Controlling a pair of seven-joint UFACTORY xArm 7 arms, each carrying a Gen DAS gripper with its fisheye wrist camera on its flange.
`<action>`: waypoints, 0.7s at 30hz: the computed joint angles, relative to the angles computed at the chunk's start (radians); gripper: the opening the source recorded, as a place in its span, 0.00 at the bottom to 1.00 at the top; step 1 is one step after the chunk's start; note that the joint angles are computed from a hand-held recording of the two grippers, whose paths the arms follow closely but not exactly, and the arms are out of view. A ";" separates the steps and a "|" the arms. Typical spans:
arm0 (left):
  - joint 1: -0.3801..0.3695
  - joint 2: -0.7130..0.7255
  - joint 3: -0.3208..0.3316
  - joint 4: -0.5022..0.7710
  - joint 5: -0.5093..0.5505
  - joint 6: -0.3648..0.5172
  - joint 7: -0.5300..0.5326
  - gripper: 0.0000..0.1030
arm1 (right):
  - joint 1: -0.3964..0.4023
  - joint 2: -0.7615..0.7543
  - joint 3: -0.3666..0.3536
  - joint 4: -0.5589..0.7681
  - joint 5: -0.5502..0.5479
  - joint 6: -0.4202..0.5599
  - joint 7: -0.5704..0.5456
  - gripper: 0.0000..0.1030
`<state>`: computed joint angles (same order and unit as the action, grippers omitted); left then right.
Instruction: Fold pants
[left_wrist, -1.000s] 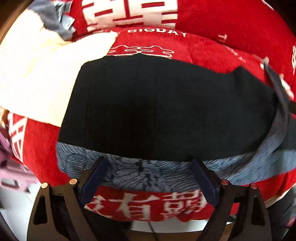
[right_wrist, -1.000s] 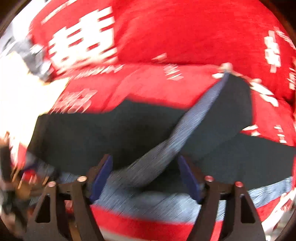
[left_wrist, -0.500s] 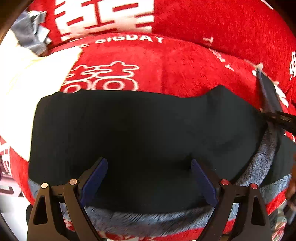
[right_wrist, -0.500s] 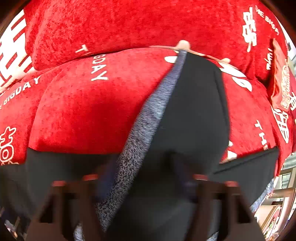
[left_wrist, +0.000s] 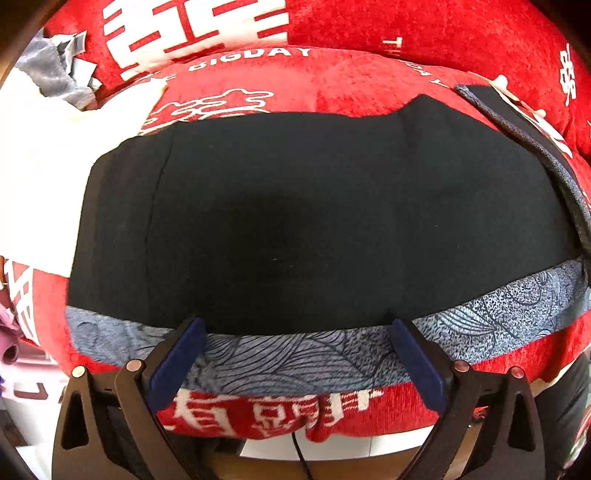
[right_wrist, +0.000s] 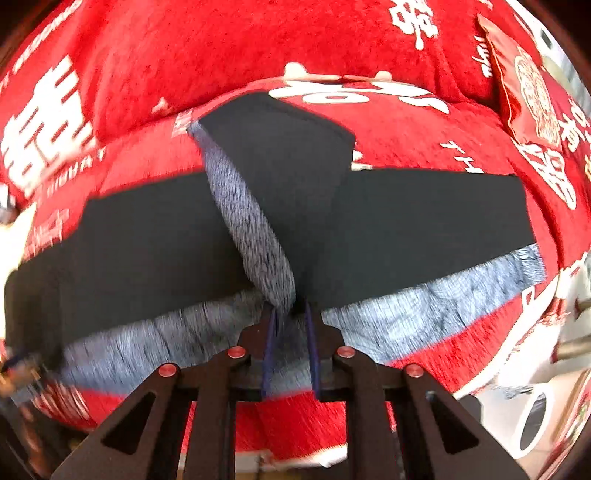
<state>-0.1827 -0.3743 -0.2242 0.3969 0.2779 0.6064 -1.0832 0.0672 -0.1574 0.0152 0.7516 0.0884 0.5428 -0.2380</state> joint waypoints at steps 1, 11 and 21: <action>0.007 -0.012 -0.007 0.006 0.013 0.013 -0.011 0.98 | 0.001 -0.022 0.002 -0.012 -0.009 -0.020 -0.007 0.36; 0.008 0.256 -0.008 0.262 0.114 0.033 -0.044 0.98 | 0.043 0.189 0.090 0.241 -0.291 -0.085 0.088 0.76; -0.063 0.230 0.053 0.175 -0.003 -0.054 -0.021 1.00 | 0.138 0.547 0.039 0.592 -0.306 0.094 0.161 0.78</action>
